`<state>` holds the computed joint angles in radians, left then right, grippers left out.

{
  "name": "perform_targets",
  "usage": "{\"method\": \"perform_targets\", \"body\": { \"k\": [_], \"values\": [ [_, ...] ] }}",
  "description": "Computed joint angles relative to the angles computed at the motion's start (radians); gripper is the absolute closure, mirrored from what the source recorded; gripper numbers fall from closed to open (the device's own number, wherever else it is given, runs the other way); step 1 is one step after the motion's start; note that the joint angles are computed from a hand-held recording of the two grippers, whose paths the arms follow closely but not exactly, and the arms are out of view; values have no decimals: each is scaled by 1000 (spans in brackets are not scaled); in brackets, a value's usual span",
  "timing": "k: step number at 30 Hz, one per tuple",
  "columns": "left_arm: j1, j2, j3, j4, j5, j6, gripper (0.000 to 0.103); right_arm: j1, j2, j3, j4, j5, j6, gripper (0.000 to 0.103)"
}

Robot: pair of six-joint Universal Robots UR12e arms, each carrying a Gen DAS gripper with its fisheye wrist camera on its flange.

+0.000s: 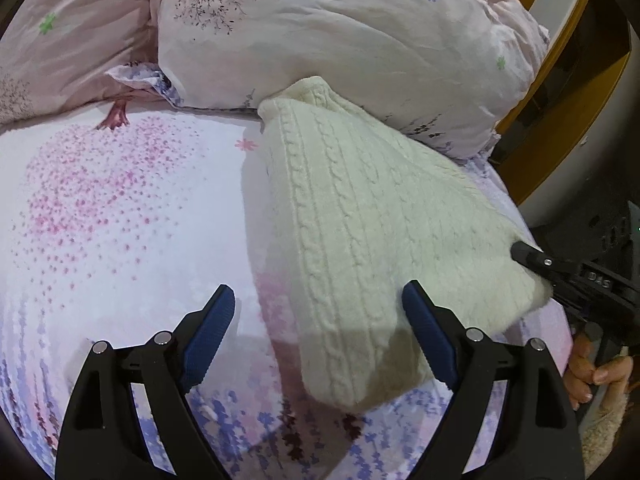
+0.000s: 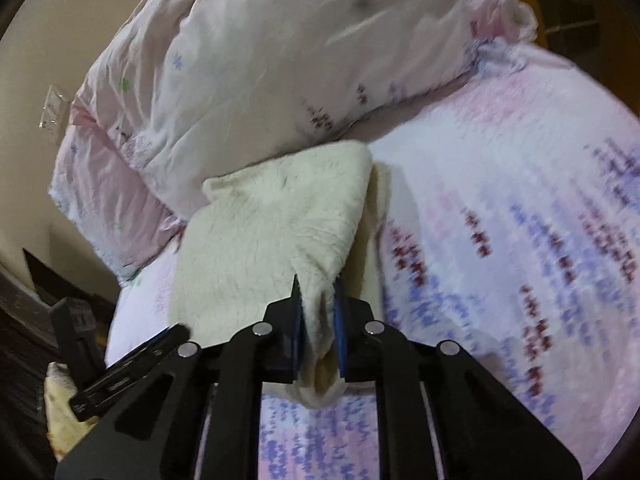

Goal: Fold small clothes

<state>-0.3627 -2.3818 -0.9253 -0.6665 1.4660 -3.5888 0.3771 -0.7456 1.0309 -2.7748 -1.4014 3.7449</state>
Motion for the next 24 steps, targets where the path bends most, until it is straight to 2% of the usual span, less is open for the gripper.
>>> {"method": "perform_targets", "body": {
  "k": [3, 4, 6, 8, 10, 12, 15, 20, 24],
  "values": [
    [3, 2, -4, 1, -26, -4, 16, -1, 9, -23, 93, -34, 8, 91],
    [7, 2, -4, -2, -43, -10, 16, -3, 16, -32, 126, -24, 11, 90],
    [17, 6, -9, 1, -69, -28, 16, -9, 17, -30, 127, 3, 10, 82],
    [30, 4, -5, 8, -89, -53, 16, -19, 12, -27, 116, 44, 37, 54],
    [41, -3, 10, 3, -107, -82, 16, -30, 15, -29, 80, 66, 64, 41],
    [60, -28, 50, -11, -156, -126, 16, -41, 28, -52, 62, 90, 85, 39],
    [78, -78, 141, -66, -182, -173, 16, -59, 73, -129, 77, 134, 120, 38],
    [108, -179, 308, -131, -266, -259, 16, -78, 186, -337, 196, 194, 147, 38],
    [112, -248, 434, -210, -288, -261, 19, -81, 276, -517, 348, 196, 118, 39]
  ]
}}
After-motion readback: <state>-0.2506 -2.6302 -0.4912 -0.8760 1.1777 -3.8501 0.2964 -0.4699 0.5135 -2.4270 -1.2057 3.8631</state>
